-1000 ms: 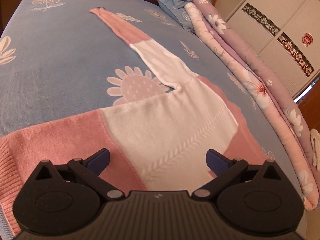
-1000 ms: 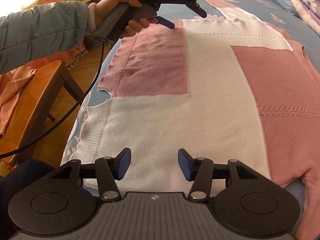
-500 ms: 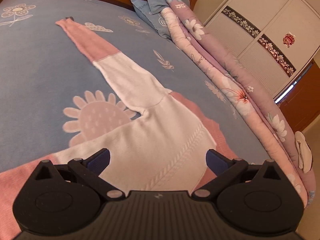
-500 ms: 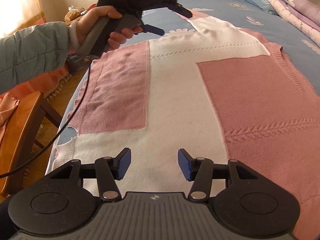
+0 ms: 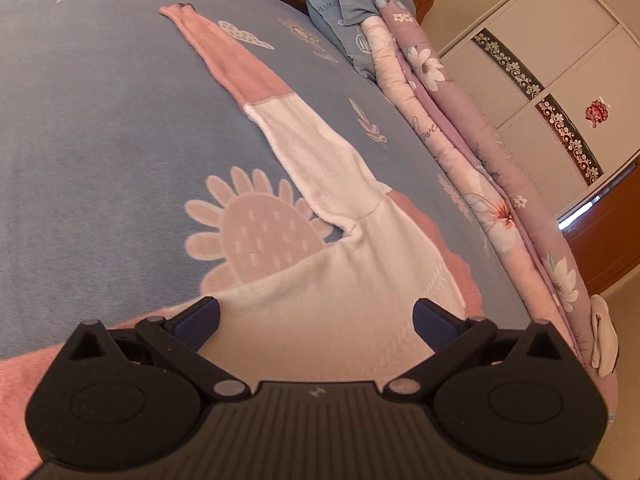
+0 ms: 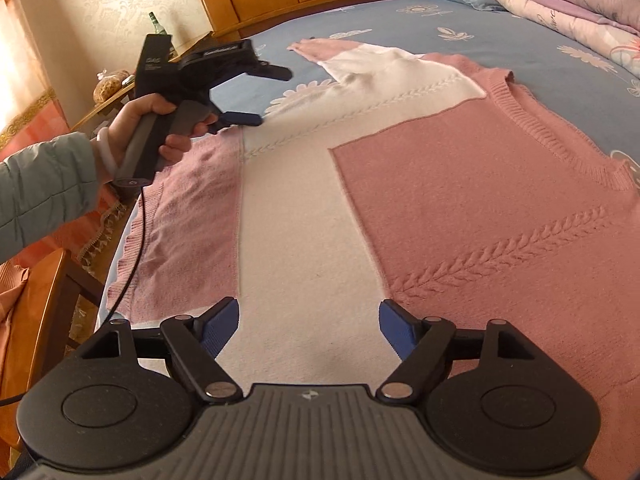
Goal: Fold clothes
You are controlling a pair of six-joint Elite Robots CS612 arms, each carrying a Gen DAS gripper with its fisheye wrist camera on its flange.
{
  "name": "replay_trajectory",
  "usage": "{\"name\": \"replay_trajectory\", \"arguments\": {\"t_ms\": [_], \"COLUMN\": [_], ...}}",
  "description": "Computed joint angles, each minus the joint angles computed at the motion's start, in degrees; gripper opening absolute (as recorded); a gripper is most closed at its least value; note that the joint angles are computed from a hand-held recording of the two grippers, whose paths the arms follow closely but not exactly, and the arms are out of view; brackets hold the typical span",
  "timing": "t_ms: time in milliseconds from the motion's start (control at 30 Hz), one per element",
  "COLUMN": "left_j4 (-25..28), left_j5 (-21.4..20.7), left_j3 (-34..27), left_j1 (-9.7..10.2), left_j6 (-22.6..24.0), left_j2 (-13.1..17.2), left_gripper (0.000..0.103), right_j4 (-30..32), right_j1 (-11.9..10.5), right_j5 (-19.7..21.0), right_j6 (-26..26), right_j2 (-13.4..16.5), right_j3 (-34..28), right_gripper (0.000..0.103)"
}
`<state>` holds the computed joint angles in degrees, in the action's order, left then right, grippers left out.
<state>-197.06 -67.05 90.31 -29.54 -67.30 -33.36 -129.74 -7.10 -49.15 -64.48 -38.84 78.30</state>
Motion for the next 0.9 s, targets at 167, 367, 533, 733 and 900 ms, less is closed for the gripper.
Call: {"name": "replay_trajectory", "arguments": {"t_ms": [167,367,533,733,900], "left_j4": [-1.58,-2.69,-0.29,7.65,8.44], "left_j5": [0.25,-8.92,-8.33,-6.57,-8.08], "left_j3": [1.04,-2.99,-3.21,-3.27,-4.19], "left_j1": [-1.11,-2.42,-4.40,-5.01,-6.32], "left_j6": [1.48,4.02,5.52,8.01,12.21], "left_j2": [-1.59,0.77,1.56,-0.66,-1.27], "left_gripper": [0.102,0.102,0.102,0.102,0.102], "right_j4": [-2.20,-4.86,2.73,0.37,4.88], "right_j1": [-0.77,-1.13,-2.98,-3.75,-2.97], "right_j5": [2.88,5.70,7.06,3.85,6.97], "right_j6": [2.92,10.08,11.30,5.41,3.52], "right_j2": [0.58,2.47,1.78,-1.10,-1.80], "right_j3": [-0.44,-1.71,-0.32,3.93,3.97], "right_gripper": [0.081,0.086,0.086,0.087,0.088]}}
